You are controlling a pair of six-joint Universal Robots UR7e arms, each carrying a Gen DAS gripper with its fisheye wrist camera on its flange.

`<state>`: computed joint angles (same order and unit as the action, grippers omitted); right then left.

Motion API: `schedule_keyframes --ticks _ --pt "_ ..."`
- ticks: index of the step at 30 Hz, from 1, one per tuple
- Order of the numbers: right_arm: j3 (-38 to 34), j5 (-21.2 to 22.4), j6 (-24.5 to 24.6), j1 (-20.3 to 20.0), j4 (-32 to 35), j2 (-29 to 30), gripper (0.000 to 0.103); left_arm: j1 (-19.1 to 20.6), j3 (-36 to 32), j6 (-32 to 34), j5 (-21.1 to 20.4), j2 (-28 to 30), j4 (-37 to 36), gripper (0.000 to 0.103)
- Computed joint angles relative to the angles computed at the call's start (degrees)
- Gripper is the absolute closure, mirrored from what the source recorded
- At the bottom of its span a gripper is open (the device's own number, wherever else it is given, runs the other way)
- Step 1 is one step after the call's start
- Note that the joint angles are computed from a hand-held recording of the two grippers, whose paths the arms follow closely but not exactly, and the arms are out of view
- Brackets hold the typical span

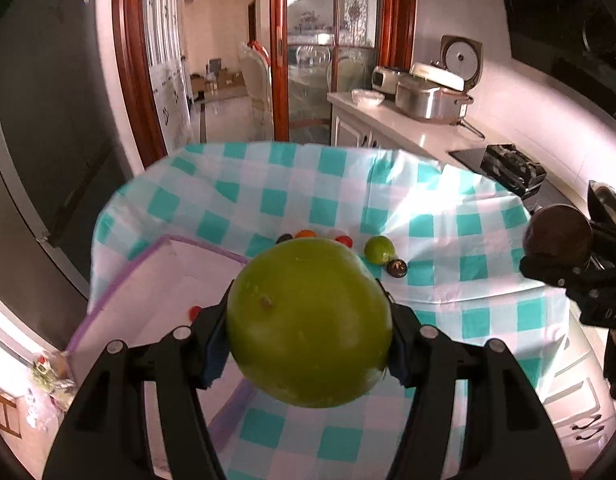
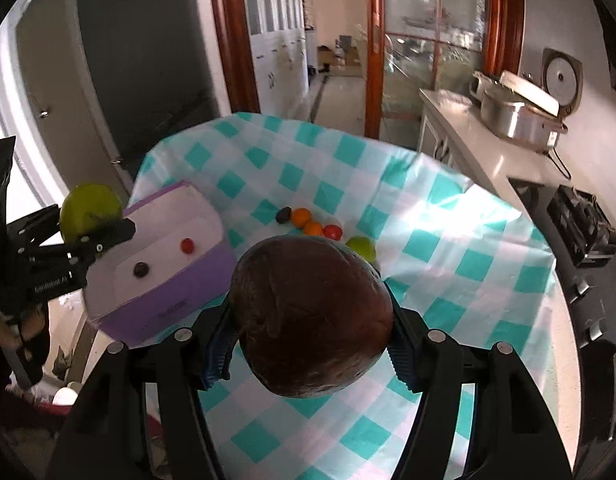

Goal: Organize fruits
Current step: 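Carry the green apple and pomegranate with both grippers over the purple box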

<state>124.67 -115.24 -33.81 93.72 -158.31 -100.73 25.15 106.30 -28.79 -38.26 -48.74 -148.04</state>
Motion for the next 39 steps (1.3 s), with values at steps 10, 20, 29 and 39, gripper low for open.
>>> schedule_keyframes --ticks 10,20,29,39 --pt "2.5 -0.8 -5.4 4.9 0.8 -7.4 0.039 -5.3 7.2 -7.4 3.4 -7.9 3.4 0.041" --pt "4.7 -3.5 -7.8 5.2 -3.1 -7.1 0.039 -4.1 12.1 -11.4 3.9 -12.4 5.4 0.041" --pt "2.1 -5.0 -5.1 5.2 -2.1 3.3 0.039 2.6 13.2 -9.1 1.4 -14.9 4.9 0.041" --pt "-11.2 -1.3 -1.1 7.4 3.0 28.0 0.039 12.8 13.4 -5.0 -1.3 -15.1 5.9 0.041"
